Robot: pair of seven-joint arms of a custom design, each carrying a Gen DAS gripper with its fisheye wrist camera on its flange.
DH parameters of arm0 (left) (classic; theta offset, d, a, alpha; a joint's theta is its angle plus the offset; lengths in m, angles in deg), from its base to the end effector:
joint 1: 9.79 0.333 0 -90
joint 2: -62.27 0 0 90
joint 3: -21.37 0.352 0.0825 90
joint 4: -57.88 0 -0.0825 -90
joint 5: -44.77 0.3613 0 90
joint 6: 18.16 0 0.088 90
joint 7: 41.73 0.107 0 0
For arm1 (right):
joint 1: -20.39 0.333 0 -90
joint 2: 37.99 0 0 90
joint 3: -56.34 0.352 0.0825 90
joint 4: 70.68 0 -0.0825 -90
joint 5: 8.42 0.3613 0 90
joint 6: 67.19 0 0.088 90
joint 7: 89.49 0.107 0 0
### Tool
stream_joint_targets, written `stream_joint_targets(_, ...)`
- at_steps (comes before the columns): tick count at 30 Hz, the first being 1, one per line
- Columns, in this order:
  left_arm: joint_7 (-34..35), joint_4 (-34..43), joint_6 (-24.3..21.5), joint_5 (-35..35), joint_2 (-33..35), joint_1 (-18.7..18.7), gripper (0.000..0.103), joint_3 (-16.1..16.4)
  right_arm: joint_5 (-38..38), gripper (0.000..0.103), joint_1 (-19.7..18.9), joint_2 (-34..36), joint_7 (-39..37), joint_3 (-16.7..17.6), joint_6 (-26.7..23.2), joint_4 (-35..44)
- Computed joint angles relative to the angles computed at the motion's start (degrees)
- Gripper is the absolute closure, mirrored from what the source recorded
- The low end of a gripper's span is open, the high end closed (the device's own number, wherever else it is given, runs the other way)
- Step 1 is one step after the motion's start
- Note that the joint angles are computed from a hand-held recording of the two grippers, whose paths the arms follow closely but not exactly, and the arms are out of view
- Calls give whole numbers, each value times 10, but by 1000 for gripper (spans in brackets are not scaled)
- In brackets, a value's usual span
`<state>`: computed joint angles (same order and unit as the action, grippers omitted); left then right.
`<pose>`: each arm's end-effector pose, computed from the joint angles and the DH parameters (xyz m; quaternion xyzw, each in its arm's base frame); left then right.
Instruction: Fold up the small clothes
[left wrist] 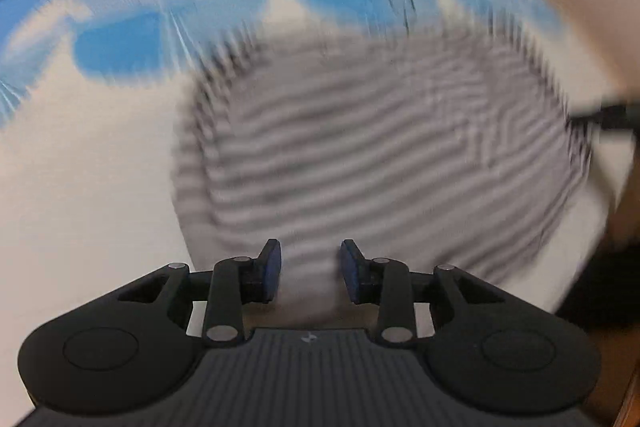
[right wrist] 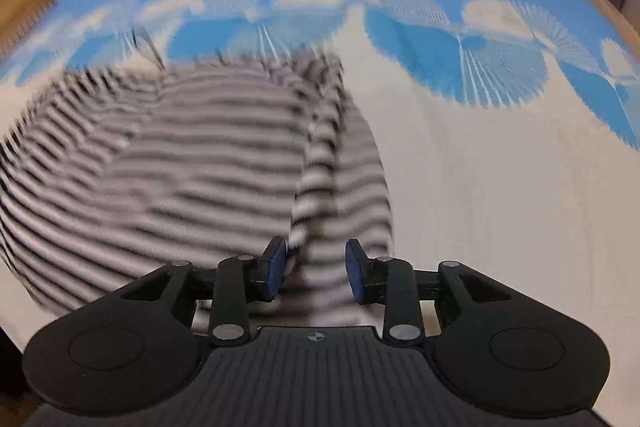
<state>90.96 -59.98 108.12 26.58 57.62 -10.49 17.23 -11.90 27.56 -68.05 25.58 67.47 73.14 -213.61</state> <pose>0.5260 -0.0563 0.5410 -0.4284 0.8864 -0.1701 0.0420 0.3664 0.1334 0.5560 -0.6569 0.7138 -0.1597 0.1829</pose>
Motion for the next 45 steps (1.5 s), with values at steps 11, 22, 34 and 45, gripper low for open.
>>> stream_joint_targets(11, -181, -125, 199, -10, -148, -37, 51, 30, -151, 60, -61, -132, 170, 97, -41, 10)
stream_joint_targets(22, -318, -247, 251, 19, -284, -84, 77, 59, -101, 57, -79, -264, 275, 158, -50, -13)
stream_joint_targets(34, -401, -293, 261, -33, -275, -145, 74, 113, -65, 57, -47, -282, 301, 192, -71, -40)
stream_joint_targets(45, -506, -254, 211, -65, -187, -89, 46, 81, -81, 57, -31, -251, 278, 173, -97, -48)
